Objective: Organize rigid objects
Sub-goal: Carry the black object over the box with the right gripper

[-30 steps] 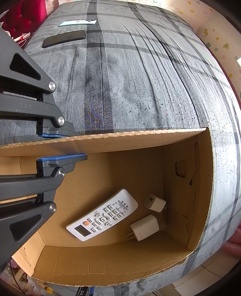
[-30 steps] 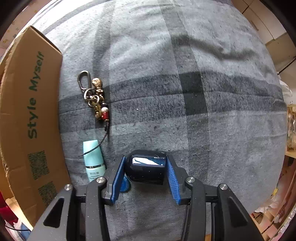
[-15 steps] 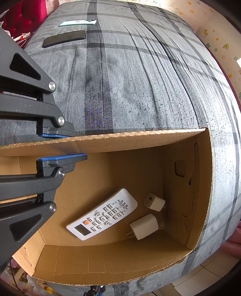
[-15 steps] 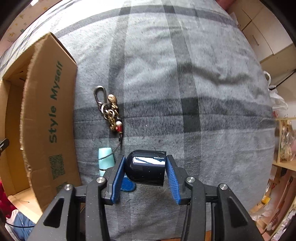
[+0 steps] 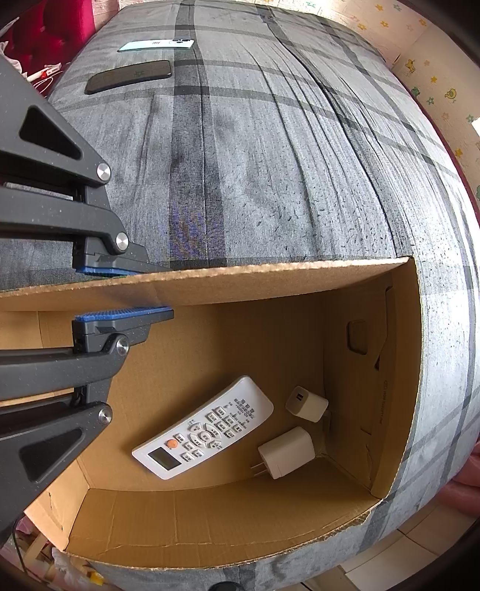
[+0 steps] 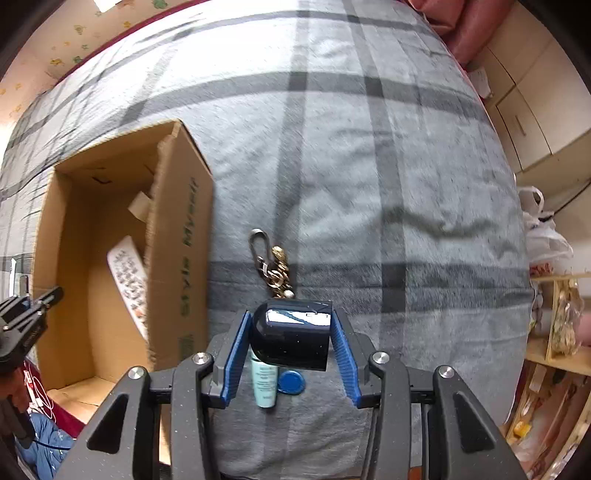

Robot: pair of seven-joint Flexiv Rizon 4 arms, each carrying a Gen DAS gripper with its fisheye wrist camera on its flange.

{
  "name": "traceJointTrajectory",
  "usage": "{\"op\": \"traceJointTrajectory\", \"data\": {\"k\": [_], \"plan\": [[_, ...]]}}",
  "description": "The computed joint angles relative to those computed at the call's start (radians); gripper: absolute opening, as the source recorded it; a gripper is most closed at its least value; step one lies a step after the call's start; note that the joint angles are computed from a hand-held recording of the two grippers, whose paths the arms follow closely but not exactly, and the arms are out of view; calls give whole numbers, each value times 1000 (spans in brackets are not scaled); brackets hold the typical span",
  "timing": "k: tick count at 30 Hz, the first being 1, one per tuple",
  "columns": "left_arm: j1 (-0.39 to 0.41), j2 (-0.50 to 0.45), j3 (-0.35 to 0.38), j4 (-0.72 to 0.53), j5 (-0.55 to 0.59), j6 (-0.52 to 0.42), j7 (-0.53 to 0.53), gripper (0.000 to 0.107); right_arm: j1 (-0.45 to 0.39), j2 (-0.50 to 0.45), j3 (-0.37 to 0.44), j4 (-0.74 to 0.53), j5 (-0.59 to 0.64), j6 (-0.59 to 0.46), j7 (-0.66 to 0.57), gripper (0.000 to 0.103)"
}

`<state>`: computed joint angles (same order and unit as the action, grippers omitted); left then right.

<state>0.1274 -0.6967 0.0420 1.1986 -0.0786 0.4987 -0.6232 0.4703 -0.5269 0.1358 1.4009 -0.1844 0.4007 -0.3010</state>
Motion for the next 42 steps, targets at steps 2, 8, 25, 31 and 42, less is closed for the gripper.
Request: {"op": "traceJointTrajectory", "data": {"k": [2,8,25,31,42], "plan": [[0,-1,0,-1,0,0,0,15,5,-8,-2,-19,-10,-3,-10,47],[3,-4,-2,-5,-2,-6,3,15,16,-60,-15,-120,-45,-22,-83,47],[8,-22,-3,-22,-6,-19,0,15,44,-262,-39,-461,-21,-72,-292,47],[13,-30,-5,-31,-13,-27,1,15,55,-363,-45,-626,4,-130,-370,47],[16,-40,-7,-48,-19,-42,5,15,77,-630,-61,-1055,49,-327,-500,47]]}}
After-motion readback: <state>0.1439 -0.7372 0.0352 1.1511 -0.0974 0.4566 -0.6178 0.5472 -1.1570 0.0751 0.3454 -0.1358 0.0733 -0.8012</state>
